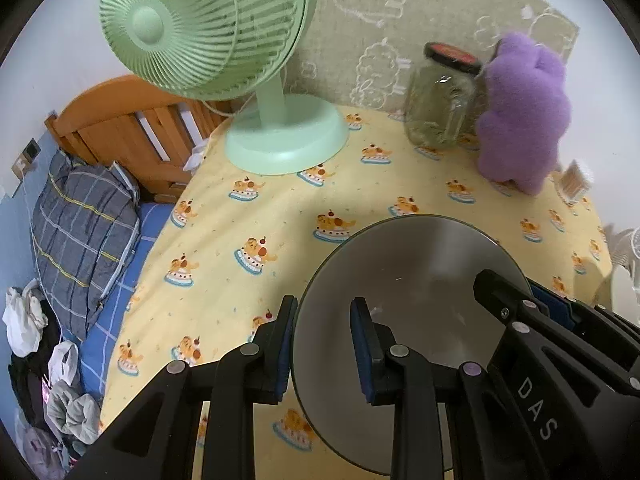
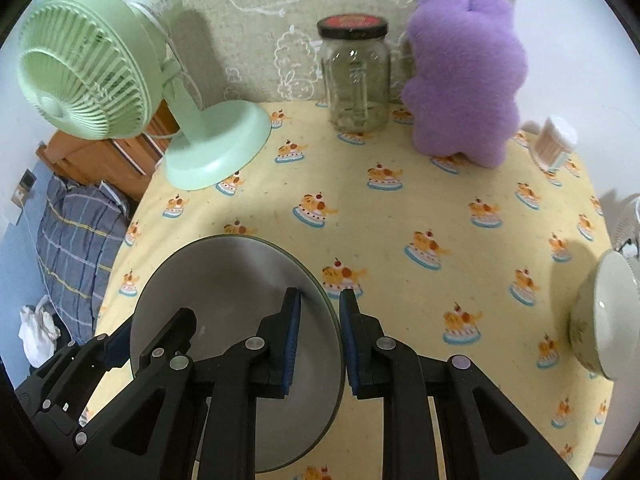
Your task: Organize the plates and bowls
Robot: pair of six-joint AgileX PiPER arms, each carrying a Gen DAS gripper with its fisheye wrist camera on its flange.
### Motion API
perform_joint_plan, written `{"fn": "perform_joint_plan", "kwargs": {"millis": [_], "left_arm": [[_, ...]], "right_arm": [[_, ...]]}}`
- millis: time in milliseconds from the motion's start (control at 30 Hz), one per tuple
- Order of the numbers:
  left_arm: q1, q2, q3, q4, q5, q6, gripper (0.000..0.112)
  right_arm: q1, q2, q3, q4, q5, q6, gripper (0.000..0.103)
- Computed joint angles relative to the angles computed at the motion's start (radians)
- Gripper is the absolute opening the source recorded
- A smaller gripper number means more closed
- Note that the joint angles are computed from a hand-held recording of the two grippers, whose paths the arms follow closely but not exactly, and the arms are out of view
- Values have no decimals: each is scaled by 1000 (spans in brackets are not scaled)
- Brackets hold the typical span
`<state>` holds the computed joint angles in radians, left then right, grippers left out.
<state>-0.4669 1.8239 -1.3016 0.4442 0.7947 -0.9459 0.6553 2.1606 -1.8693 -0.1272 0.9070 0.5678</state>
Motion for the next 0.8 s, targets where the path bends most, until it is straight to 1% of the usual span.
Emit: {"fn": "perform_joint_plan", "kwargs": {"millis": [167,400,600,800], "left_arm": [[-46,-87,39,24,33,-24,25],[-111,-217,101,46,75,-28,25],[-161,-339,181,49,88,-20,25],[-220,-463,273,37,98,1,25]], "right_arm": [[28,-128,122,-47,-17,65,23],[91,-274,237,-133,3,185,23],[182,-378,314,-236,56,340,23],[307,-465,383,-332,147,531,23]]}}
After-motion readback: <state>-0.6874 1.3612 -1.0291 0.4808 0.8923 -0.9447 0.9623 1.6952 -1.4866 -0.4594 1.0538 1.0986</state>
